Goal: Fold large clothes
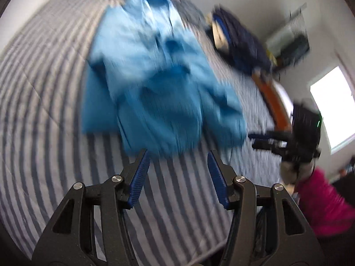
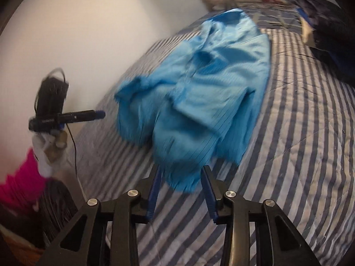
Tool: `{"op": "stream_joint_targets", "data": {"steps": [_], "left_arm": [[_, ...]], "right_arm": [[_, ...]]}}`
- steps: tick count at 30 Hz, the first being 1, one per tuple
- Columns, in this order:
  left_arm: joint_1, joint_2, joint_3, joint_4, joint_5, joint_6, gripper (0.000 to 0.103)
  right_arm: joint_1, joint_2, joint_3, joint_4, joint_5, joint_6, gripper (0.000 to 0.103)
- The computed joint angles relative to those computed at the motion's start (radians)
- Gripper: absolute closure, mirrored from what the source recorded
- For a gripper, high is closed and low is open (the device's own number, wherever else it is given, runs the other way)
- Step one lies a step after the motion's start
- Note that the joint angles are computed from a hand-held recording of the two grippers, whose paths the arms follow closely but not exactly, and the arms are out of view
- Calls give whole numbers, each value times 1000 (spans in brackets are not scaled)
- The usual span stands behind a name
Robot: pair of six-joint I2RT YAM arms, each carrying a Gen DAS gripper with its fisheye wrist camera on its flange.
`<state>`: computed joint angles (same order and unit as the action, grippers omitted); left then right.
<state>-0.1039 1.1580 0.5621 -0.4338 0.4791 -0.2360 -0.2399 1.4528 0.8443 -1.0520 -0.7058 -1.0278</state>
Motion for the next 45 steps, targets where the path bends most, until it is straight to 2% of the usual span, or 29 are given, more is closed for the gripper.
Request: {"op": "stream_joint_targets", "data": {"steps": [5,9,12,23,32,35,40,45], "left_arm": [[-67,128,-14,63,-69,-20,48],[-83,212,7,124,-147,-23,49],[-80,252,25,152,-157,-23,52],[-14,302,177,190,-148,-9,52],[38,459,437,212,-173,-48,52],[68,465,488,207,-171,-52,52],[161,406,446,215,-133,-43,52],[216,414,390,200,-119,33,52]], "right_arm": [[125,-105,-133,145,120,67,69],[170,-108,-159,255,151,149,73],[193,-104,-153,315,165,207,74],[270,-57,-19,408,162,355,74],[363,105,186,543,209,601,74],[370,160,262,561,219,674,72],[327,158,291,578,190,711,54],[270,143,242,551,156,667,54]]}}
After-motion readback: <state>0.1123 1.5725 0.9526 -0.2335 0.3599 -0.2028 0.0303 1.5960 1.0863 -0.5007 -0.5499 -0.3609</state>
